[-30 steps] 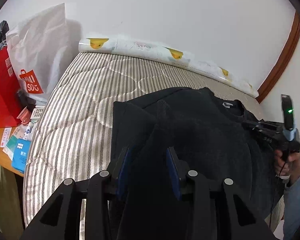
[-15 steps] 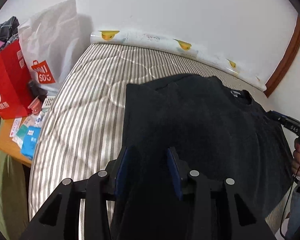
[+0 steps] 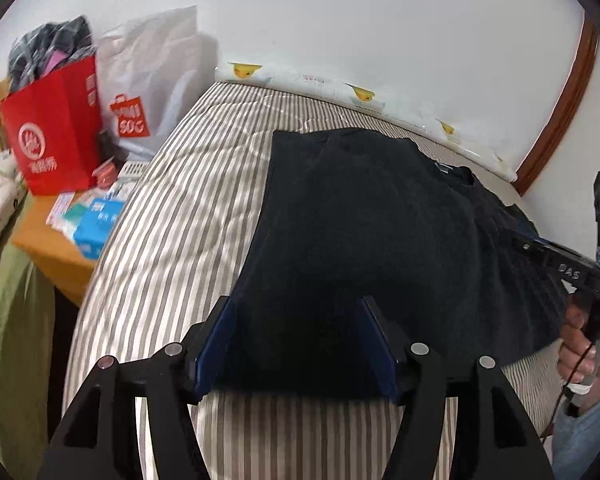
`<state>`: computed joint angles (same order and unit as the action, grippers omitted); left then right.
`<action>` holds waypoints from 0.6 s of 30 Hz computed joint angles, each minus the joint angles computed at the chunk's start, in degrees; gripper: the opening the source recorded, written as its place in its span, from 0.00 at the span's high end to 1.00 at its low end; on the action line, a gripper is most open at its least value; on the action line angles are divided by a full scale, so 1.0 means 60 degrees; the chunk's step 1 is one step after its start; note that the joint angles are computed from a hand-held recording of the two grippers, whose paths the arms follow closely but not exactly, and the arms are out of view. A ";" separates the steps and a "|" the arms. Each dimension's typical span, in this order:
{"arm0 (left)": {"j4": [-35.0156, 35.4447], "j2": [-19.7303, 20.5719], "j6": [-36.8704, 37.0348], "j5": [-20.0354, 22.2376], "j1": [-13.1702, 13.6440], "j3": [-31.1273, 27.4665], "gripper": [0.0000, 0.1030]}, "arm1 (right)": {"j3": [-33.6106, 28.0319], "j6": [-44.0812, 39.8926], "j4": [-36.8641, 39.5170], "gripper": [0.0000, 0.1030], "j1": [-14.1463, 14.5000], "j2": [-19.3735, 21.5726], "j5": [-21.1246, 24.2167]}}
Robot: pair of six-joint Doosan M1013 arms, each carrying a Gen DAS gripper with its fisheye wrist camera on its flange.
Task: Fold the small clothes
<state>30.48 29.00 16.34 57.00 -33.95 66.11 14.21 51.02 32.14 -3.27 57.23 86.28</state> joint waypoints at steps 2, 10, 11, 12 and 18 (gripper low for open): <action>-0.0060 -0.0264 -0.0338 -0.0479 -0.0065 0.0505 0.41 | 0.1626 -0.0531 -0.0067 0.56 0.0022 -0.0802 -0.0924; -0.0362 -0.0969 -0.1437 -0.2173 -0.0088 0.1990 0.41 | 0.4202 -0.1369 -0.0372 0.56 -0.0004 -0.2068 -0.2769; -0.0352 -0.1014 -0.1650 -0.2508 -0.0062 0.2140 0.41 | 0.4315 -0.1385 -0.0490 0.57 0.0004 -0.2103 -0.2821; -0.0274 -0.1048 -0.1868 -0.2786 -0.0058 0.2263 0.41 | 0.4348 -0.1383 -0.0592 0.57 0.0009 -0.2102 -0.2824; 0.0285 -0.1001 -0.2856 -0.4070 0.0056 0.2514 0.38 | 0.4429 -0.1315 -0.0810 0.57 -0.0034 -0.2090 -0.3055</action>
<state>32.19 22.99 -0.79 32.58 -33.61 81.19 40.79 43.13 27.28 -3.48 44.69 67.95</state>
